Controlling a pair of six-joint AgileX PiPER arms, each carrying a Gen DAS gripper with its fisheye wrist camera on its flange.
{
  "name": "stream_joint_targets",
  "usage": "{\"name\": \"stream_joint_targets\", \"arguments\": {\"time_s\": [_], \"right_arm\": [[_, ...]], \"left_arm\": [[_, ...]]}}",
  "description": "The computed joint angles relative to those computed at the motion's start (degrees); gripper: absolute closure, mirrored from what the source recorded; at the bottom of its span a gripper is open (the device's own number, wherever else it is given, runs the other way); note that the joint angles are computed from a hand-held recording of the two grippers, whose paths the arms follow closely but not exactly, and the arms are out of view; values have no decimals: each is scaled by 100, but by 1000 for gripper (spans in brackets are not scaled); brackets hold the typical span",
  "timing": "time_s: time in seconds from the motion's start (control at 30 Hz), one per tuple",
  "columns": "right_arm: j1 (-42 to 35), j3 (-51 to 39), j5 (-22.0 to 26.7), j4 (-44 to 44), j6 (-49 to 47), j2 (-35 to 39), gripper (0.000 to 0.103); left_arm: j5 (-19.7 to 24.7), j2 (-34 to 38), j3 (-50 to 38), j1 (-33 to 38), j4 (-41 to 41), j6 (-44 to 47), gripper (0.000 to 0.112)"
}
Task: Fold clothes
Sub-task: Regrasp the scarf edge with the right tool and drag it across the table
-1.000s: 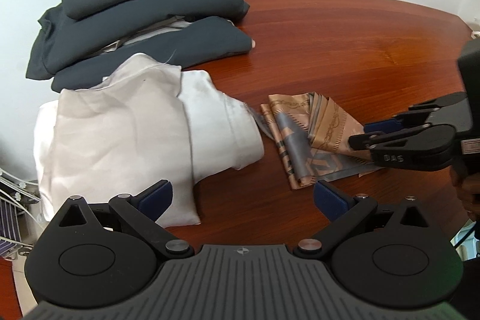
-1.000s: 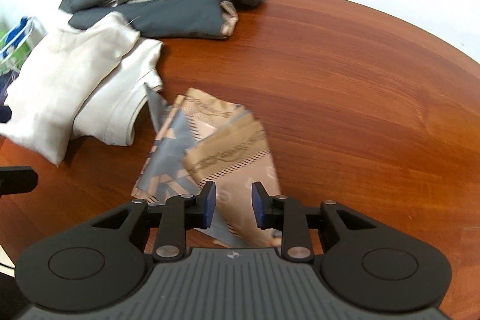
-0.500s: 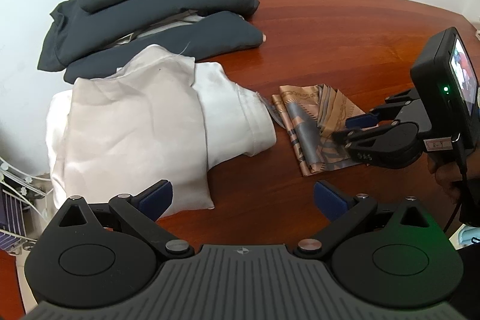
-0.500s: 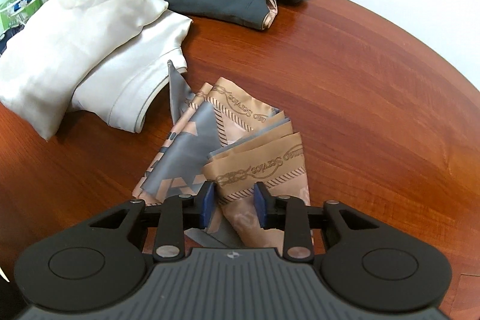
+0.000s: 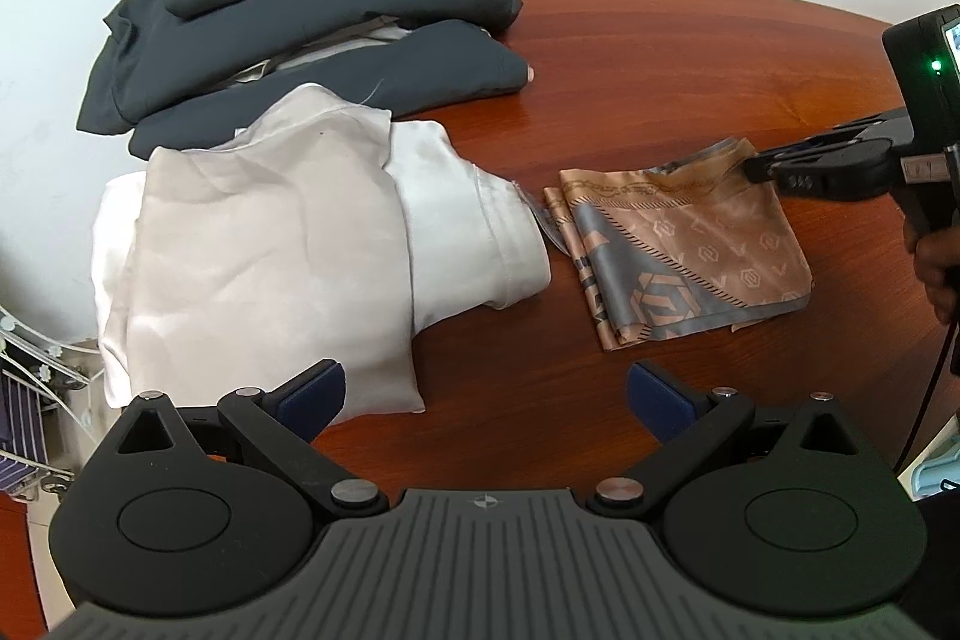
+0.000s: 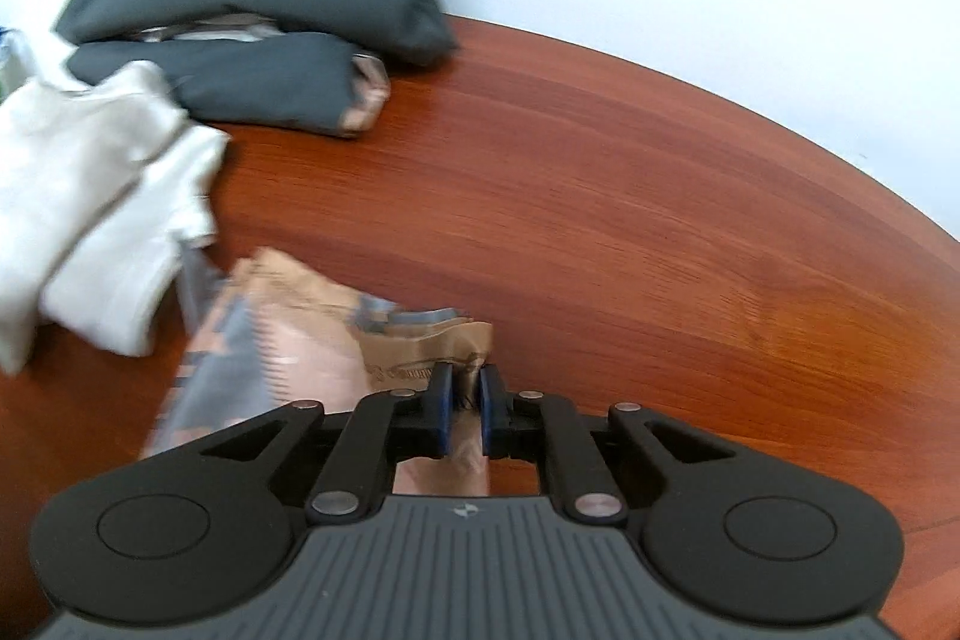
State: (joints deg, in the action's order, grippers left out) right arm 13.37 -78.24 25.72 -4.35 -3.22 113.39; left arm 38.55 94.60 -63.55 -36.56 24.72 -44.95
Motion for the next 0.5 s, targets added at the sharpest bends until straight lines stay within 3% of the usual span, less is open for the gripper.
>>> {"name": "stream_joint_targets", "arguments": {"time_s": [0.13, 0.5], "right_arm": [[-111, -31, 7, 143, -60, 2, 70], [182, -143, 230, 1264, -1138, -5, 70]], "left_arm": [[-3, -14, 12, 2, 15, -38, 11], [-72, -89, 114, 39, -1, -12, 11]]}}
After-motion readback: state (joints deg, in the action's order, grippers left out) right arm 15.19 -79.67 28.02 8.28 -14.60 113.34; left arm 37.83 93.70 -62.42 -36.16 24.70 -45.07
